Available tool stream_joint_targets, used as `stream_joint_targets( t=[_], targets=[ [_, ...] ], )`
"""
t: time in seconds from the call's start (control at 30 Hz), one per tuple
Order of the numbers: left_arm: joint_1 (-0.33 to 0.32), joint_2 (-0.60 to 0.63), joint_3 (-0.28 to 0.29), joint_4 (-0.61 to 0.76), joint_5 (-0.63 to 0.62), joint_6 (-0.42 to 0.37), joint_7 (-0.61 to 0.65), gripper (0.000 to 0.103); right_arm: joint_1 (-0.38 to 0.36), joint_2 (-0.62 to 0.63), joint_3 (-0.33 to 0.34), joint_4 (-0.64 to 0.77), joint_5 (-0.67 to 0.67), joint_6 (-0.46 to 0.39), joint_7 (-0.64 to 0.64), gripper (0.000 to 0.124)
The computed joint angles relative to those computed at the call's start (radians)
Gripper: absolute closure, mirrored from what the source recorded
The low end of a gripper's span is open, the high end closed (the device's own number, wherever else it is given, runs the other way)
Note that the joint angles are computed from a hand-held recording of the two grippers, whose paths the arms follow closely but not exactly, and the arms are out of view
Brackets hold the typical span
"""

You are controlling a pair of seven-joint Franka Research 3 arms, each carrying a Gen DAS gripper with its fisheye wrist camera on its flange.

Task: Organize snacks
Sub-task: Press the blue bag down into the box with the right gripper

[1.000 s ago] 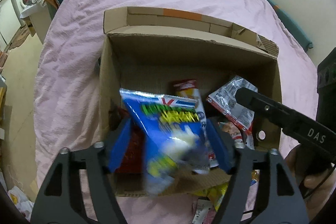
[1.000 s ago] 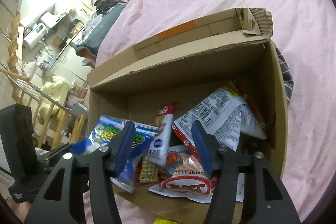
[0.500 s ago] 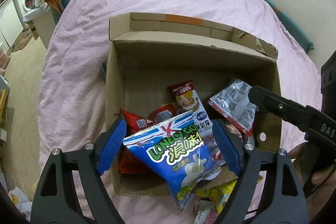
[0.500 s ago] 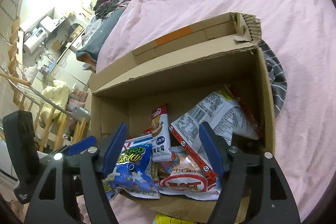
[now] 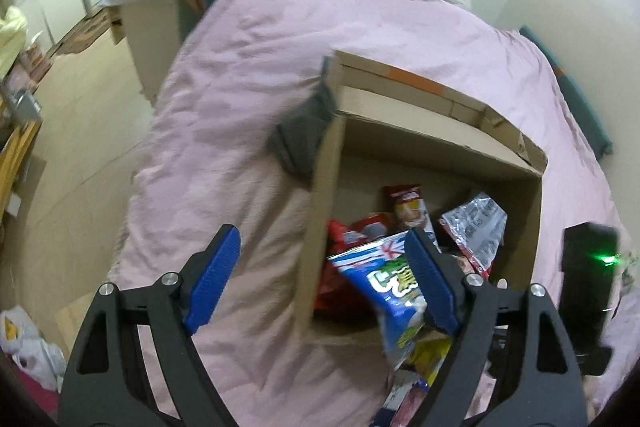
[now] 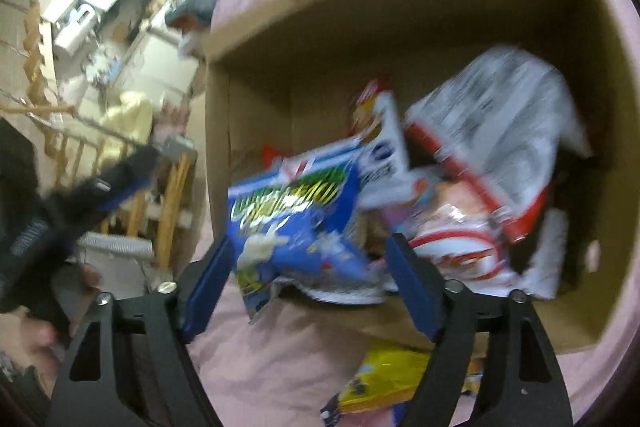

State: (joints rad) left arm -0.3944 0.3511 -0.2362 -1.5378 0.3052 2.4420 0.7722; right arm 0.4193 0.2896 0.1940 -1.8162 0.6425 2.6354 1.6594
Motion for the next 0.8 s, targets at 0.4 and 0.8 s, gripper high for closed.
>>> stream_joint_targets(
  t=[0.4,0.8],
  targets=[
    [0.078,-0.142,-0.024,-0.195,-0.176,0.038,0.049,0.021,0.135,0.138,-0.102,0.271,-0.453,-0.21,0.328,0.072],
    [0.087,-0.17,-0.019,-0.219,-0.176,0.098,0.03,0.021,0.134,0.401,-0.131,0.684,-0.544,-0.333,0.514,0.072]
  ],
)
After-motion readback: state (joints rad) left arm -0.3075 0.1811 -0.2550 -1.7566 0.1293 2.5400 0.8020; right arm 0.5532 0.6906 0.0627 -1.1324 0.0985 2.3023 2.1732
